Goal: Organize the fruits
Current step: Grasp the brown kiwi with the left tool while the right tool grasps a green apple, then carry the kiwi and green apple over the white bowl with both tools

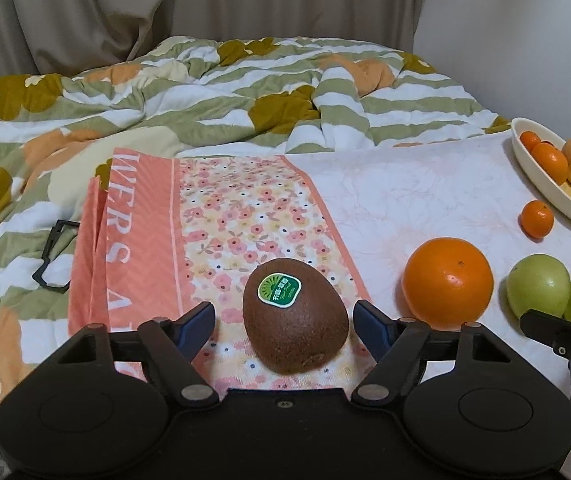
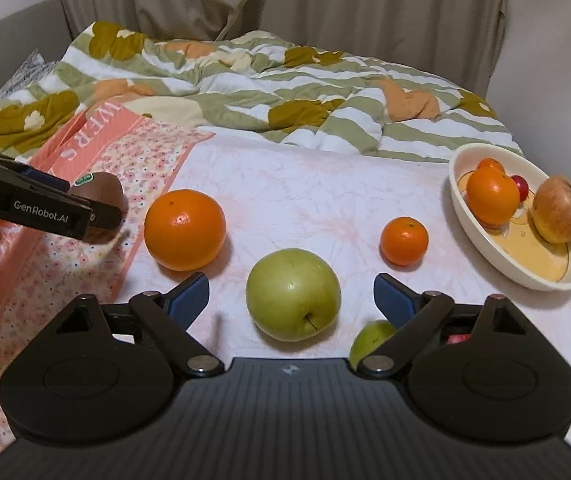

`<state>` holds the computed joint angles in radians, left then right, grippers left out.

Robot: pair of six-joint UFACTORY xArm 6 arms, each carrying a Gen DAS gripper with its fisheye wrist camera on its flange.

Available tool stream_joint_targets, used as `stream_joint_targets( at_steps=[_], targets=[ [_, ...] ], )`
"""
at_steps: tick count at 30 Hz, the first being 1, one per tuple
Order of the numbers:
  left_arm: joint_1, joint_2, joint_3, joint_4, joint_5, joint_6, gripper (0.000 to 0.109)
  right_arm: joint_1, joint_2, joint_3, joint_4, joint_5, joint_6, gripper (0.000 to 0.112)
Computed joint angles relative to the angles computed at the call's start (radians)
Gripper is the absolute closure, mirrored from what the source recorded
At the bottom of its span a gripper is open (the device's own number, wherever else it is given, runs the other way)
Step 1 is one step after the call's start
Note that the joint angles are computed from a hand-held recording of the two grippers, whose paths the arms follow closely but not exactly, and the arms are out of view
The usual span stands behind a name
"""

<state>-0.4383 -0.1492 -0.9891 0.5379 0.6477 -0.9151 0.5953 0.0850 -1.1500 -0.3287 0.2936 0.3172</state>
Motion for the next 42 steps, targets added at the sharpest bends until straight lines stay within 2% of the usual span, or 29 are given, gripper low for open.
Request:
stream_joint_targets(
  at_steps=[8, 9, 16, 30, 34, 39, 42],
  targets=[
    [0.006, 0.033, -0.014, -0.009, -0.017, 0.024, 0.043, 0.002, 0.039, -0.040, 0.043, 0.025, -0.094, 0.017],
    [0.007, 0.032, -0.011, -0.012, -0.025, 0.032, 0.048, 0.002, 0.043, -0.045, 0.046, 0.028, -0.102, 0.018],
    [0.000, 0.024, -0.008, -0.012, -0.014, 0.038, 0.048, 0.006, 0.064, -0.071, 0.070, 0.056, -0.160, 0.027],
    [-0.033, -0.068, 0.061, 0.008, 0.022, -0.041, 0.049, 0.005, 0.087, -0.088, 0.093, 0.063, -0.220, 0.033],
    [-0.046, -0.093, 0.075, 0.021, 0.030, -0.067, 0.049, 0.005, 0.085, -0.084, 0.076, 0.062, -0.224, 0.041],
    [-0.067, -0.126, 0.087, 0.046, 0.045, -0.104, 0.049, 0.003, 0.062, -0.057, 0.109, 0.042, -0.256, 0.041],
    [-0.082, -0.148, 0.094, 0.063, 0.055, -0.128, 0.049, 0.007, 0.040, -0.040, 0.086, 0.033, -0.229, 0.041]
  ],
)
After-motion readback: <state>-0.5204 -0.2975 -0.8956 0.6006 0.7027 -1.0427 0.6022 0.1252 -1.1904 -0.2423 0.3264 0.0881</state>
